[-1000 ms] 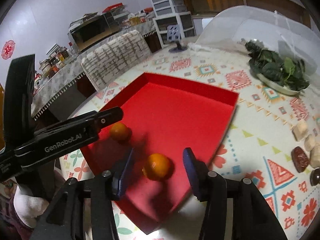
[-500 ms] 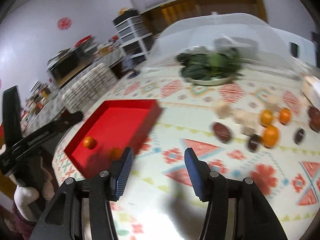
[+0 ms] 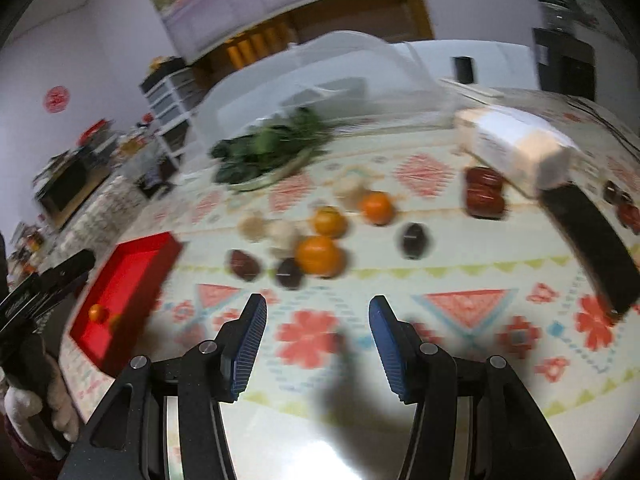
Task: Organize fruits
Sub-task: 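Grasp a red date with the left gripper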
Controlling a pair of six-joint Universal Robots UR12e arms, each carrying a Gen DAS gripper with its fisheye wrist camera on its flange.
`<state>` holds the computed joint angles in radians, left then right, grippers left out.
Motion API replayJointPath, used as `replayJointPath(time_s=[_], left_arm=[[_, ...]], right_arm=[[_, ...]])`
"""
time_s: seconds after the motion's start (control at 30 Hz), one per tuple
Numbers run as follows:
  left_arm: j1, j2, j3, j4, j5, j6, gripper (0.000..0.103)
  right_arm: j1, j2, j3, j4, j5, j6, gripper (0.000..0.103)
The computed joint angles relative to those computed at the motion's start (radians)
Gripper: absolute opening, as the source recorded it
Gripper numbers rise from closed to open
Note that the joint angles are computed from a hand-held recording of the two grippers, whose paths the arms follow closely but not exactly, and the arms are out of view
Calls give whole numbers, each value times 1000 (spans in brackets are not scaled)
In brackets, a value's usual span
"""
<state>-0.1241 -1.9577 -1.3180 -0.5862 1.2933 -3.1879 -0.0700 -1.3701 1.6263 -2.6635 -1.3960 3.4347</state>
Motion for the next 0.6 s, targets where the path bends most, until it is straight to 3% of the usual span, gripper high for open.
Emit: replayJointPath(time_s=[0.27, 0.47, 0.6], left_arm=[[-43, -74, 90, -132, -9, 55, 83], [-60, -146, 182, -224, -53, 45, 83], [-74, -180, 222, -247, -35, 64, 83]], right_arm=[[-1, 49, -59, 49, -14, -47, 57], [1, 111, -134, 70, 7, -27, 57], [-2, 139, -165, 102, 25, -14, 56]])
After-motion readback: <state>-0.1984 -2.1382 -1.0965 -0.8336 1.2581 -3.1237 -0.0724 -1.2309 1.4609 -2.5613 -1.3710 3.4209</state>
